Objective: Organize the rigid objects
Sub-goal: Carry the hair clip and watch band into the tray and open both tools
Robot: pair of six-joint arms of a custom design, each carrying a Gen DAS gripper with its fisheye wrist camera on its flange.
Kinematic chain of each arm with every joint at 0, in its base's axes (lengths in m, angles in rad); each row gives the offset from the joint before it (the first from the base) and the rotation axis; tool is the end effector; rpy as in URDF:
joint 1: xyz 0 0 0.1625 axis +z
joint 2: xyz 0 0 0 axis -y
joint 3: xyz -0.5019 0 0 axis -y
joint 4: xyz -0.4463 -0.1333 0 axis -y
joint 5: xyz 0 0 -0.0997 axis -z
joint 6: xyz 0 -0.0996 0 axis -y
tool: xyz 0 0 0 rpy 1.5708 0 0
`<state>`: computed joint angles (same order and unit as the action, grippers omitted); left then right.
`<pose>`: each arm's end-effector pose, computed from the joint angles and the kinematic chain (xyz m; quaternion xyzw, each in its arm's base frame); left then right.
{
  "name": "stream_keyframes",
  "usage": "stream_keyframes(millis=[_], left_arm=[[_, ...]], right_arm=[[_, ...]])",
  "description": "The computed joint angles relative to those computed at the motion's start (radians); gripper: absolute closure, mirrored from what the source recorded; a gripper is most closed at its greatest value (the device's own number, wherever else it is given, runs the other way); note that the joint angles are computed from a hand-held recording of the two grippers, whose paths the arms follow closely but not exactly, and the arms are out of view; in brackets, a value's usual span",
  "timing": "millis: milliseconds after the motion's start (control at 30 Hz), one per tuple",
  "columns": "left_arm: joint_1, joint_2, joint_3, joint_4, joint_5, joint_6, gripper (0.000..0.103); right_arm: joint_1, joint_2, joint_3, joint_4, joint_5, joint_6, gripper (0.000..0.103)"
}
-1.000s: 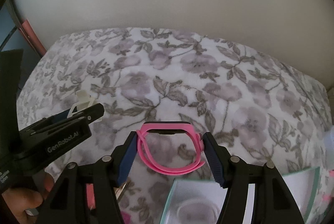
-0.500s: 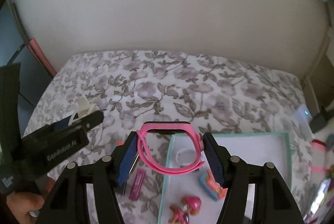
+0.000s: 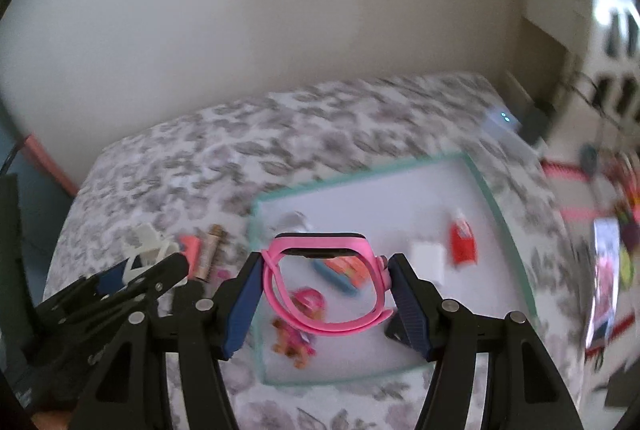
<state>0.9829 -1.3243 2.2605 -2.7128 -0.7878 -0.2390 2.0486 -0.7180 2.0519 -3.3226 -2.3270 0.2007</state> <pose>-0.1074 -0.5282 0.2411 0.1210 0.9123 -0.2394 0.3094 0.3351 -0.5058 0.0331 0.0497 -0.9110 0.3020 0.2764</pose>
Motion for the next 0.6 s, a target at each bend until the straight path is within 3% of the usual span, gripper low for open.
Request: stream_keyframes(millis=[300, 500, 600], left_arm=[[-0.011, 0.100, 0.005, -0.022, -0.053, 0.028, 0.045], [-0.002, 0.144, -0.001, -0.040, -0.115, 0.044, 0.045], [-0.007, 0.171, 0.001, -0.067, -0.111, 0.076, 0.045]], right_arm=[[-0.097, -0.057, 0.097, -0.012, 0.057, 0.059, 0.037], [-0.152, -0.081, 0.131, -0.002, 0.062, 0.118, 0.037], [-0.172, -0.083, 0.132, 0.010, 0.053, 0.129, 0.037]])
